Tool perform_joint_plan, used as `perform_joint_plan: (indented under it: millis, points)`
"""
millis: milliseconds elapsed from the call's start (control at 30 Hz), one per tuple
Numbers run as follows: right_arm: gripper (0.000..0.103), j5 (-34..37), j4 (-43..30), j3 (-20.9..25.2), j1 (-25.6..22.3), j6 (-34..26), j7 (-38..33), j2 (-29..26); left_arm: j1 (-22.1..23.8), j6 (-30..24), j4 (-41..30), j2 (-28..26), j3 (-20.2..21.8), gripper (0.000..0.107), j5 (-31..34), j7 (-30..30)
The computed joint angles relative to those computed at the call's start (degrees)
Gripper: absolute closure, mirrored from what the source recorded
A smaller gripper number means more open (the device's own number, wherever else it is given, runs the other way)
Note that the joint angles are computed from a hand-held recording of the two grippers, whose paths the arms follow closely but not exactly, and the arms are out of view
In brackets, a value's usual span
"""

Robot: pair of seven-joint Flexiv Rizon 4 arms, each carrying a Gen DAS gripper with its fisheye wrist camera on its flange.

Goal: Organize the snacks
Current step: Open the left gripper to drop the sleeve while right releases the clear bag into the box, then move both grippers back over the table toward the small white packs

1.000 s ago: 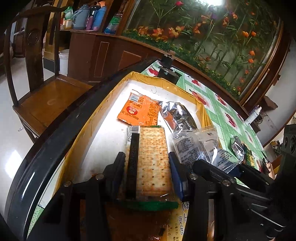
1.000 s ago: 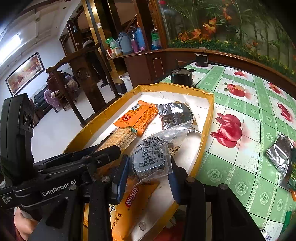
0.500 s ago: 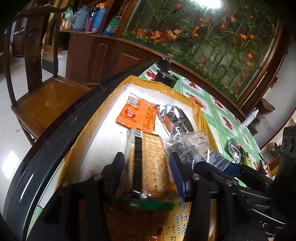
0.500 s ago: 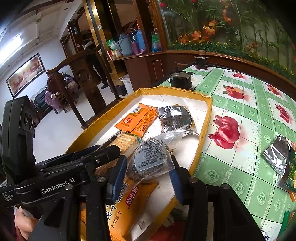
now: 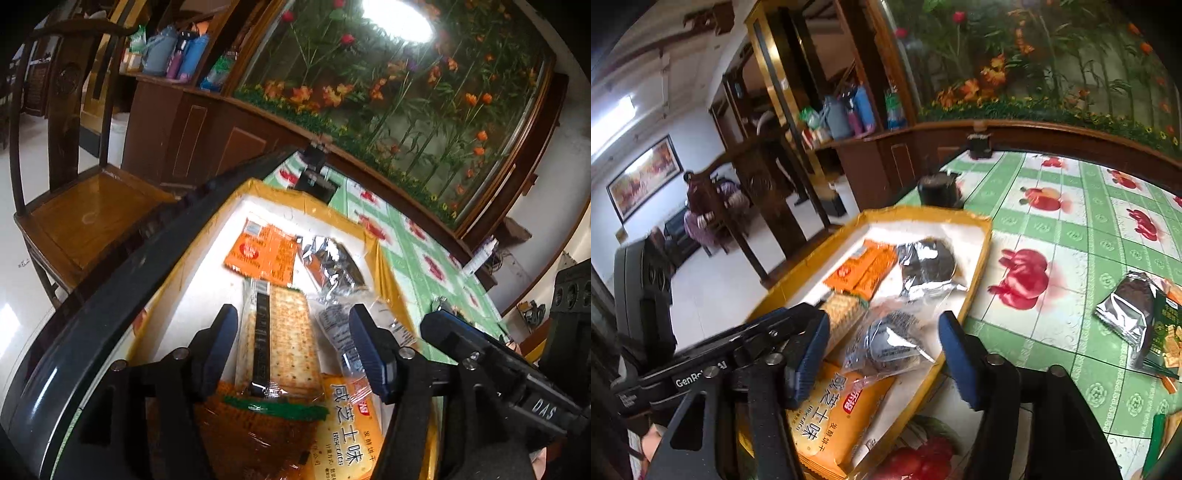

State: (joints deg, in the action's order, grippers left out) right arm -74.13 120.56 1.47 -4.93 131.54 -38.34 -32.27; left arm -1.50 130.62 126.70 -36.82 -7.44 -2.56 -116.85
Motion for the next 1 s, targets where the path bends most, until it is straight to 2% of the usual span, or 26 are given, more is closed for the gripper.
perform_joint_plan:
  millis: [67,167,267,300,400,500,567,600,667,767,900,967,1000]
  points:
    - [0.028,4.5,1.6,0.1,0.9,-1.4,-3.1,1.2,-0.7,1.8,0.4,-0.1,0.6,0.042,-0.6,-0.1]
    - [0.028,12.2,4.1,0.9,2.4,-4.5,-8.9,3.4,-2.8,3.9,1.0,0.0,2.1,0.033,-3.4,0.5]
    - [0.028,17.3,5.8,2.2,2.5,-5.4,-12.8,4.6,-3.3,5.5,1.2,-0.1,2.3,0.033,-4.0,0.7]
    - [0.028,17.1,5.9,3.3,1.1,-4.7,-12.7,4.5,-3.5,5.6,1.3,-0.1,2.4,0.033,-4.3,1.0]
    - [0.028,6.3,3.1,5.4,-5.4,2.7,-4.2,0.7,-4.9,6.5,1.4,-0.1,3.1,0.033,-5.8,2.3]
    - [0.028,2.7,2.5,3.9,-6.4,8.8,-0.8,-0.7,-7.6,6.9,1.7,0.4,4.3,0.033,-9.4,4.9]
    - [0.028,-5.7,-0.8,2.0,-8.2,14.8,5.0,-2.7,-10.2,6.8,1.9,0.9,5.2,0.033,-12.5,7.6]
    - [0.028,-7.6,-1.5,0.9,-8.6,16.8,6.3,-2.8,-10.7,6.6,2.0,1.1,5.1,0.033,-13.0,8.6]
    - [0.028,-6.7,-0.1,-1.3,-8.3,16.4,4.7,-0.8,-9.4,4.9,1.8,2.0,3.4,0.033,-9.9,9.4]
    - [0.029,-5.4,1.0,-5.0,-8.8,16.4,3.3,1.1,-10.5,0.8,0.5,3.6,2.4,0.033,-8.4,12.5]
    - [0.029,-10.4,-2.9,-9.6,-11.8,18.9,11.0,-1.4,-9.7,-6.7,-2.3,4.8,-0.8,0.032,-4.0,15.4]
    - [0.029,-11.9,-4.7,-11.7,-13.2,20.0,14.8,-3.2,-6.4,-12.9,-4.9,4.5,-5.6,0.032,0.8,15.5]
    - [0.030,-12.1,-4.9,-12.2,-13.4,20.1,15.7,-3.4,-6.5,-16.9,-6.5,4.3,-6.8,0.032,1.1,16.3]
